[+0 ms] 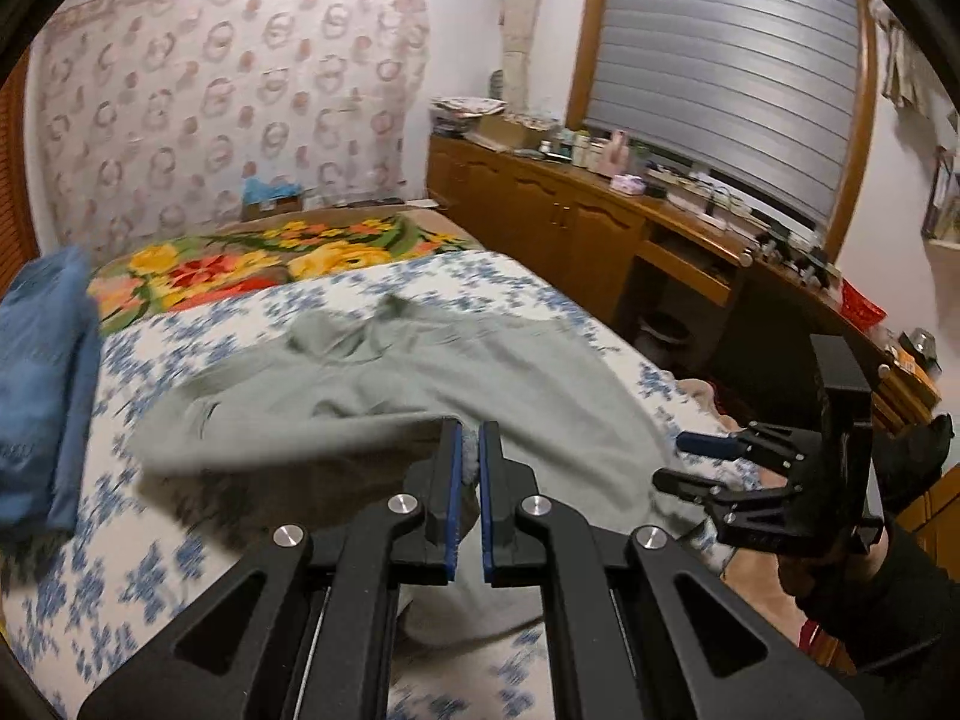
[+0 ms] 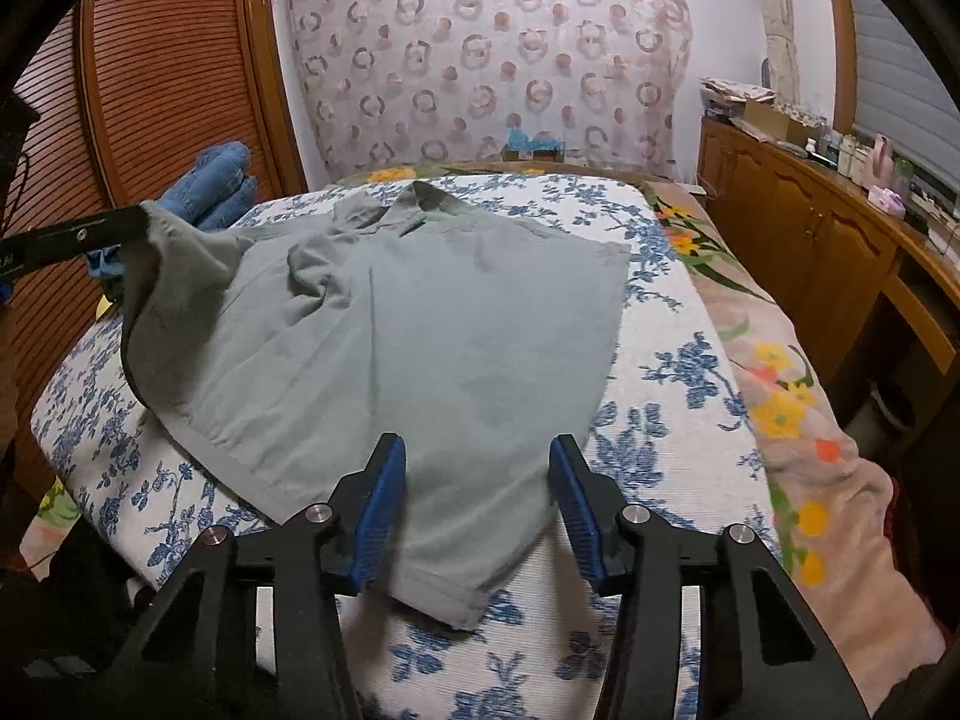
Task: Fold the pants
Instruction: 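Fold the held shirt side over toward the middle and open the left gripper, then grasp the hem of the other shirt side with the right gripper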
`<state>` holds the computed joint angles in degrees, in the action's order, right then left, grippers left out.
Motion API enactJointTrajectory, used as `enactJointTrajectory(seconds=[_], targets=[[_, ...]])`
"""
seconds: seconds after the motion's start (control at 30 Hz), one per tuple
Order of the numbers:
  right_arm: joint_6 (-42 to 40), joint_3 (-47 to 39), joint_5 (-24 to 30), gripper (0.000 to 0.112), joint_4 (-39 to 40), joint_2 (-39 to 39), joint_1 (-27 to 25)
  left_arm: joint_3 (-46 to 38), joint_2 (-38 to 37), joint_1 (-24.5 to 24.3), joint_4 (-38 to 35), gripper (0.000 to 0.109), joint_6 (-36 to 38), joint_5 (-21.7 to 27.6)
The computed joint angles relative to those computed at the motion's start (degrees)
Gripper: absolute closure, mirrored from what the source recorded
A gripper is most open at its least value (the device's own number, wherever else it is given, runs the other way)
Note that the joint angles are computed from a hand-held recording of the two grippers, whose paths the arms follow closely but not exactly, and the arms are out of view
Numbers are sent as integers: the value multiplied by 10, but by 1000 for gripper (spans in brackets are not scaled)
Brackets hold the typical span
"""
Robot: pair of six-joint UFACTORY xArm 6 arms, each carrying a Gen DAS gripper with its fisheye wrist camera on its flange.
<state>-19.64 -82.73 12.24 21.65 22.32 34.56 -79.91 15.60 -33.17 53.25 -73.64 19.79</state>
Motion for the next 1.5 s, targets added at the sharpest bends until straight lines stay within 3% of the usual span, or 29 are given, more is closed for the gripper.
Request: enactJointTrajectory(seconds=[0.43, 0.67, 0.7, 0.73, 0.8, 0.93, 0.97, 1.5], targets=[[-76, 34, -23, 69, 96, -24, -7, -173, 127, -25, -168, 103, 193, 15], [-79, 38, -34, 69, 99, -26, 1, -208, 155, -27, -181, 102, 199, 48], [-84, 39, -36, 69, 105, -26, 1, -209, 155, -27, -180, 98, 200, 55], [-85, 38, -39, 69, 108, -24, 2, -204, 153, -27, -170, 94, 194, 63], [-88, 34, -36, 69, 118, -20, 1, -189, 143, -26, -139, 67, 165, 72], [-83, 21, -31, 69, 116, -11, -2, -137, 113, -16, -114, 41, 134, 50], [-77, 17, -32, 69, 109, -7, -2, -123, 106, -14, -104, 30, 123, 45], [-54, -145, 39, 69, 45, 95, 5, 52, 18, 12, 16, 29, -46, 29]])
